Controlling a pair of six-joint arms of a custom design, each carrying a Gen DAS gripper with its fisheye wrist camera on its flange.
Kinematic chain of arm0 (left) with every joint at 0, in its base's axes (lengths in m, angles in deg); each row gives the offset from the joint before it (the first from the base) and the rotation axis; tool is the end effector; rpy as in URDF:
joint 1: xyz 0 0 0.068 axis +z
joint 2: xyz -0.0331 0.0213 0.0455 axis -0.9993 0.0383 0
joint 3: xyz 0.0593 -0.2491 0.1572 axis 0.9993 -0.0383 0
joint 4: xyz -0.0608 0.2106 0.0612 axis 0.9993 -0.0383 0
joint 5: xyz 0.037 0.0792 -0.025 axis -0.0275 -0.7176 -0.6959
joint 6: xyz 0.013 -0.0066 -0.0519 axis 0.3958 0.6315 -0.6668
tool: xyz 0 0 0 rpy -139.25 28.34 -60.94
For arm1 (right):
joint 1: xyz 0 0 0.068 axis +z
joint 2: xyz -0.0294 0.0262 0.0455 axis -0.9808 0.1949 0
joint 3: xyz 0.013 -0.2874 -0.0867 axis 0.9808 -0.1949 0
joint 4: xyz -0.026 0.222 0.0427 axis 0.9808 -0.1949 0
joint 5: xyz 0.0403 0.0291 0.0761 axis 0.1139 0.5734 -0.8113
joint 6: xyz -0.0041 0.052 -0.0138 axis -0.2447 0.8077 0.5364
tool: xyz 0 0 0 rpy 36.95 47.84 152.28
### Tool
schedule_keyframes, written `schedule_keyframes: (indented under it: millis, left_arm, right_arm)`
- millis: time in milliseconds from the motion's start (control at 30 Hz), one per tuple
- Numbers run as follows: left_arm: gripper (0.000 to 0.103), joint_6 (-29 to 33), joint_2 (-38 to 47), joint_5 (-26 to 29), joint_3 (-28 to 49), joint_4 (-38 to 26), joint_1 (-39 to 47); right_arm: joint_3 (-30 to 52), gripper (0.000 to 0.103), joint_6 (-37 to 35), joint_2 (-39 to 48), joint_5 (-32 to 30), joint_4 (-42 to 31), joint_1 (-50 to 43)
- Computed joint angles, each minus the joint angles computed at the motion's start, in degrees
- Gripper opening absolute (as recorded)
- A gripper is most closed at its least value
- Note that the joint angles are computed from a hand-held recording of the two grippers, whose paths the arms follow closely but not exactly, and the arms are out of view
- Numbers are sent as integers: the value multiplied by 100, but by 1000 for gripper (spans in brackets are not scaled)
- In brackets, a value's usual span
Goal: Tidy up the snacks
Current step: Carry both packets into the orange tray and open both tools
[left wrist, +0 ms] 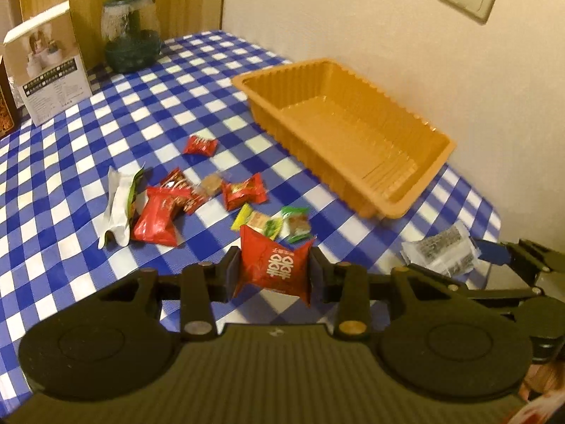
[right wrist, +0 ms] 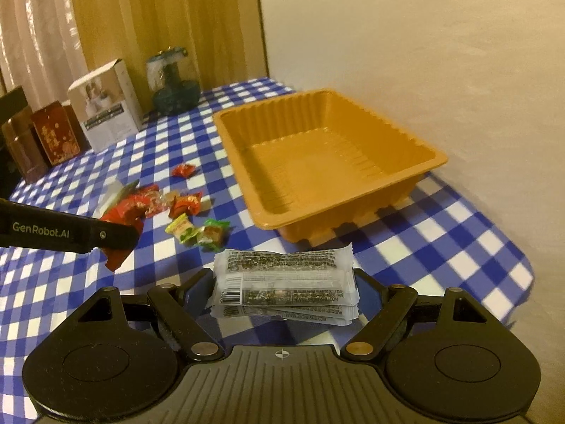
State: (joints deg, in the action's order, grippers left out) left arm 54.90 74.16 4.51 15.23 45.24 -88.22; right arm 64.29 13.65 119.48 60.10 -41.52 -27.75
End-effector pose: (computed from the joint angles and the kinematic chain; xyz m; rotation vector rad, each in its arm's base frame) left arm 0.3172 -0.0181 0.1557 0.7136 2.3995 -0.4229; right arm 0.1978 0.2107 0.1594 0.3472 2.3223 0.0451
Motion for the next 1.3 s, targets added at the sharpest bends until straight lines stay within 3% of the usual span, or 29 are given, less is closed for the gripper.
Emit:
schedule_keyframes:
  millis: [267,667,933,1300]
  left_arm:
    - [37,-941,-445,-73,-19,164,-610]
    - [37,-1995,287,-132,749,897,-1342]
    - [37,-2134,1038,-201,1111,1595,-1600]
    - [38,-2140,1637,-201,1430,1959,-1638]
  right_arm:
    - [-184,82,-482,-762,217,-76,-375]
    - [-326,82,-1911,-591,-205,1256,-2046]
    - [-256,82,-1987,73,-684,1924,-2741]
    - [99,82,-2073,463,-837,1901,-3019]
